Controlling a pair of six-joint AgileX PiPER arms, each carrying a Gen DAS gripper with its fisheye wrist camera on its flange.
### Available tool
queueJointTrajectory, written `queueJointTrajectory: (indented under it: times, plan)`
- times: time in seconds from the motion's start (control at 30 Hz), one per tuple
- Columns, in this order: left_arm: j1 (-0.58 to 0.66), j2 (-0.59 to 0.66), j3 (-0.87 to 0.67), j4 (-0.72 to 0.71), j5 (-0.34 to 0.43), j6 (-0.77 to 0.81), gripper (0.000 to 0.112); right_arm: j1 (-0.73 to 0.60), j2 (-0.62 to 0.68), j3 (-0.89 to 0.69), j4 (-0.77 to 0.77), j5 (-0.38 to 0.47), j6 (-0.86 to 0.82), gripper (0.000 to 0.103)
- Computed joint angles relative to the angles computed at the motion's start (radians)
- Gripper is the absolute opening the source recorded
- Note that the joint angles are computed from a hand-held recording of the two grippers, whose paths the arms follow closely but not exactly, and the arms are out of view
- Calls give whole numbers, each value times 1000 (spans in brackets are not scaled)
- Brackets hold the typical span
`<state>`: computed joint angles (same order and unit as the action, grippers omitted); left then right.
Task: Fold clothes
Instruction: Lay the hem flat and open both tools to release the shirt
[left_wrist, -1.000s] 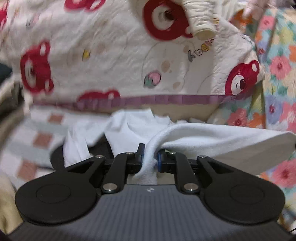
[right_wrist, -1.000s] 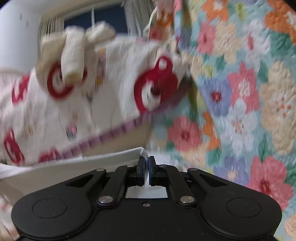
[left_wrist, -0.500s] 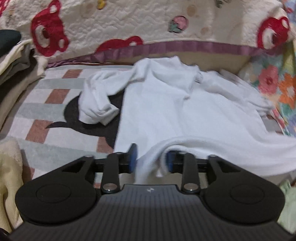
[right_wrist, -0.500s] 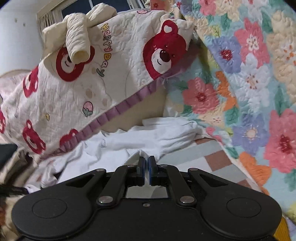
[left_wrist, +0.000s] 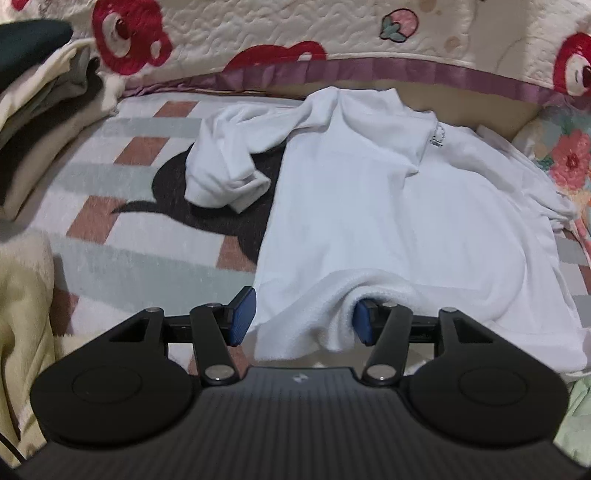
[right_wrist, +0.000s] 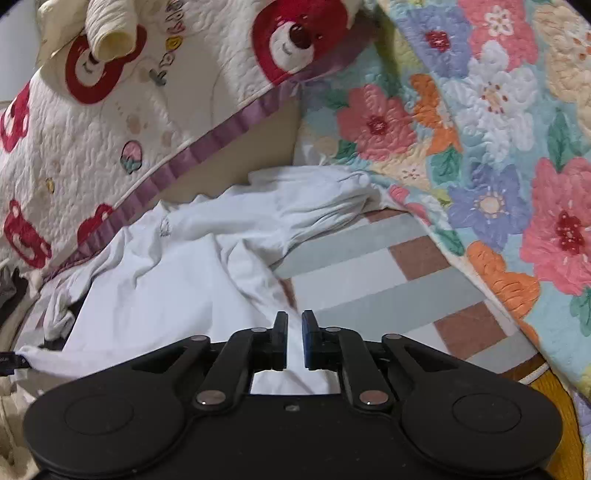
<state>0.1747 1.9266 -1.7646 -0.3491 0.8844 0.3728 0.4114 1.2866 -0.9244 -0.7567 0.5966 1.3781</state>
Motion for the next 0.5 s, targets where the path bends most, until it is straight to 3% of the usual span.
queueJointTrajectory:
  times: [0.07, 0.13, 0.27, 0.4, 0.47, 0.5]
  plan:
    - [4, -3, 7, -4, -15, 1, 51, -4, 0, 2, 58, -56, -60, 35]
    - [7, -8, 6, -2, -24, 1, 51, 16, 23, -18, 105, -66, -146, 57]
    - [16, -20, 16, -14, -33, 15, 52, 107, 143, -107, 56, 90, -229, 60]
    - [34, -29, 32, -52, -18, 47, 52, 138, 261, -138, 14, 191, -307, 60]
    - [35, -37, 46, -60, -26, 71, 52, 126, 273, -131, 21, 208, -328, 40]
    - [37, -38, 50, -67, -31, 77, 52, 118, 254, -113, 22, 194, -315, 9]
